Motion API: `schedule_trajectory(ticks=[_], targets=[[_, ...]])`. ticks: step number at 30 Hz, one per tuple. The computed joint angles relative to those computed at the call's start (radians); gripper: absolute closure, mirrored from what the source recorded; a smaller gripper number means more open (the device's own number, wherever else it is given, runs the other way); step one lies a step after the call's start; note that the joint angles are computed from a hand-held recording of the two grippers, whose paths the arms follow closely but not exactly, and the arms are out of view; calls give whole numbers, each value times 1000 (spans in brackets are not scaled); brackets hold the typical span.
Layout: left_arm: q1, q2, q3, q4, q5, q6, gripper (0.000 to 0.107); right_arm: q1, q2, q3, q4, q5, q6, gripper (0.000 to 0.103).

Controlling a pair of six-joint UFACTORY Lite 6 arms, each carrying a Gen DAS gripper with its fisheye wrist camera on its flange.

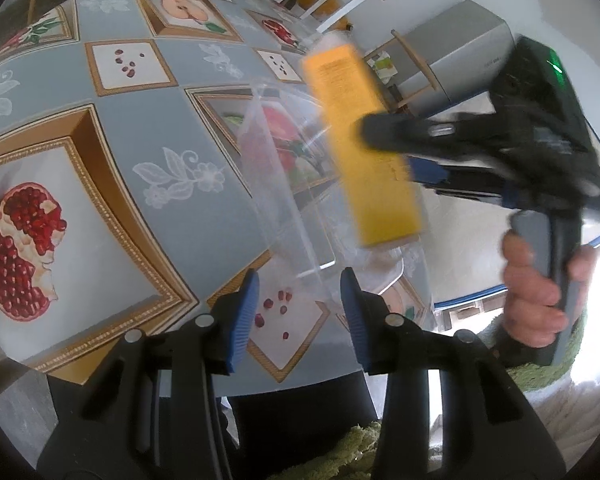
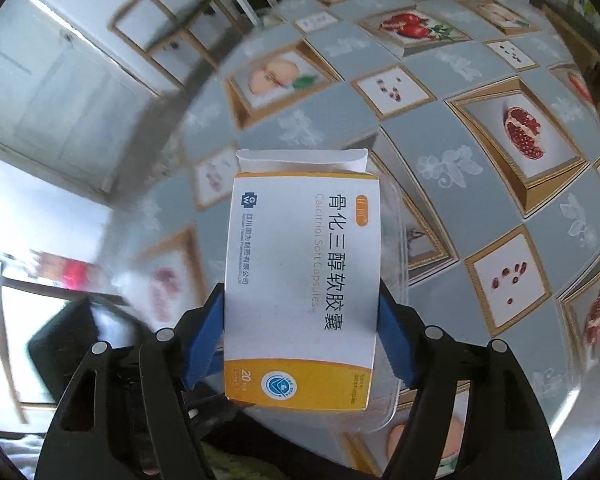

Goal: Collect trash
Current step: 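Grasp the clear plastic box with the left tool while the right tool holds the medicine box, then carry the clear box and medicine box with both tools toward the wastebasket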

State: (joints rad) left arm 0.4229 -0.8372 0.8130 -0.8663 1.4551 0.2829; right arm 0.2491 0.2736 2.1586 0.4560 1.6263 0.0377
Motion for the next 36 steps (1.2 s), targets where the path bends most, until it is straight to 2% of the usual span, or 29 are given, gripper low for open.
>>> schedule_trajectory(ticks=[3, 6, 8, 11, 16, 18, 23, 27, 29, 31, 36], targets=[[44, 29, 30, -9, 13, 23, 68, -86, 25, 147, 35, 52, 2, 34], [29, 77, 64, -9, -32, 23, 69, -147, 18, 211, -15, 63, -14, 34], [-6, 114, 83, 4, -82, 8, 72, -185, -26, 140, -32, 43, -39, 34], [-96, 169, 107, 49, -175, -42, 78, -223, -139, -85, -85, -33, -88, 34], [-169, 223, 129, 103, -230, -122, 91, -263, -286, -389, -132, -151, -143, 34], [-193, 232, 140, 118, -250, -147, 99, -302, -323, -469, -109, -165, -179, 34], [-246, 221, 167, 159, -265, -229, 105, -448, -354, -507, -6, -137, -289, 34], [-312, 238, 250, 183, -271, -283, 105, -683, -333, -453, 123, -42, -397, 34], [-406, 284, 319, 216, -317, -341, 105, -831, -306, -395, 196, 26, -451, 34], [-498, 330, 386, 244, -352, -393, 105, -1020, -254, -297, 256, 103, -498, 34], [-829, 598, 706, 367, -457, -552, 105, -1490, -12, 47, 347, 250, -593, 34]])
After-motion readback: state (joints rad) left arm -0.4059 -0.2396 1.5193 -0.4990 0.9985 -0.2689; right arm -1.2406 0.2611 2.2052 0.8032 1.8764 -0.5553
